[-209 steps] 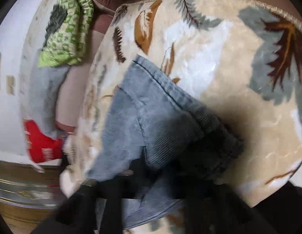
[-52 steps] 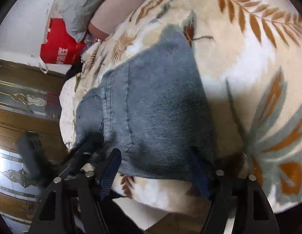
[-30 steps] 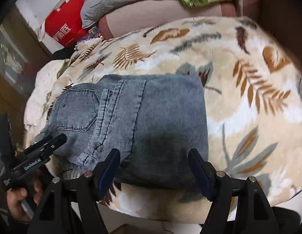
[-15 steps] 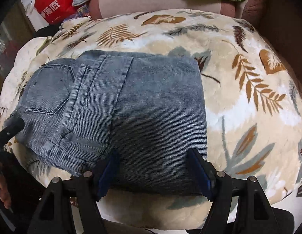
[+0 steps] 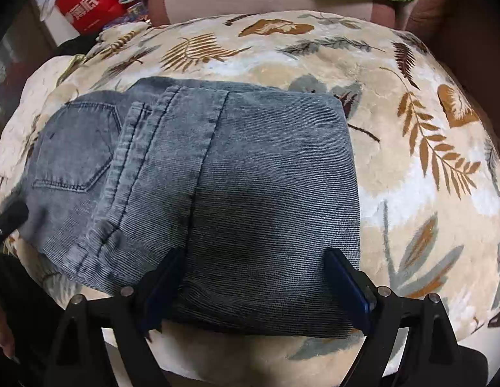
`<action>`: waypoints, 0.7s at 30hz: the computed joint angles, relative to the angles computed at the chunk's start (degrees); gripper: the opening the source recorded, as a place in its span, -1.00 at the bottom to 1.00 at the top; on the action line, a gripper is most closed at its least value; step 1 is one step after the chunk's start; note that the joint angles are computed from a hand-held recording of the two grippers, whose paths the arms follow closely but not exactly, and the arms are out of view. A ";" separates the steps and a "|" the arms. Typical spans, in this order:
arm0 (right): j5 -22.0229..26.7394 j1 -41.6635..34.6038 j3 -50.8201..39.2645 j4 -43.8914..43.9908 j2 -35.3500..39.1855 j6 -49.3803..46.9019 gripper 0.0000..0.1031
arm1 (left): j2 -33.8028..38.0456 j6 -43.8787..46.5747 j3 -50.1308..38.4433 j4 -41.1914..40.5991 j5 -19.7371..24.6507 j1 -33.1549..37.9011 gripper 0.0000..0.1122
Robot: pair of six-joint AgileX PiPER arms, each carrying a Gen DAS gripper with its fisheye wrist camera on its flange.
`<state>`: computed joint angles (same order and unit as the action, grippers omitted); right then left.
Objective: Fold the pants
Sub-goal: 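Move both grippers back over the folded jeans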
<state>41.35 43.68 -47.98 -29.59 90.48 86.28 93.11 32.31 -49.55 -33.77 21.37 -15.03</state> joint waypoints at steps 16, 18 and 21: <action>-1.86 -2.10 -3.14 3.21 -3.35 -7.35 0.82 | -2.02 7.89 -1.09 -8.92 1.60 7.01 0.56; -3.59 -4.56 -6.08 4.69 -4.06 -12.85 0.82 | -0.88 7.22 -2.78 -9.15 1.71 10.10 0.56; -8.96 -11.27 -12.17 13.05 -1.40 -26.56 0.82 | 3.10 1.65 -6.01 -4.30 2.23 13.40 0.56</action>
<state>32.39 32.41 -60.15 -16.54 89.08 59.72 96.21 33.96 -55.56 -38.07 23.60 -1.63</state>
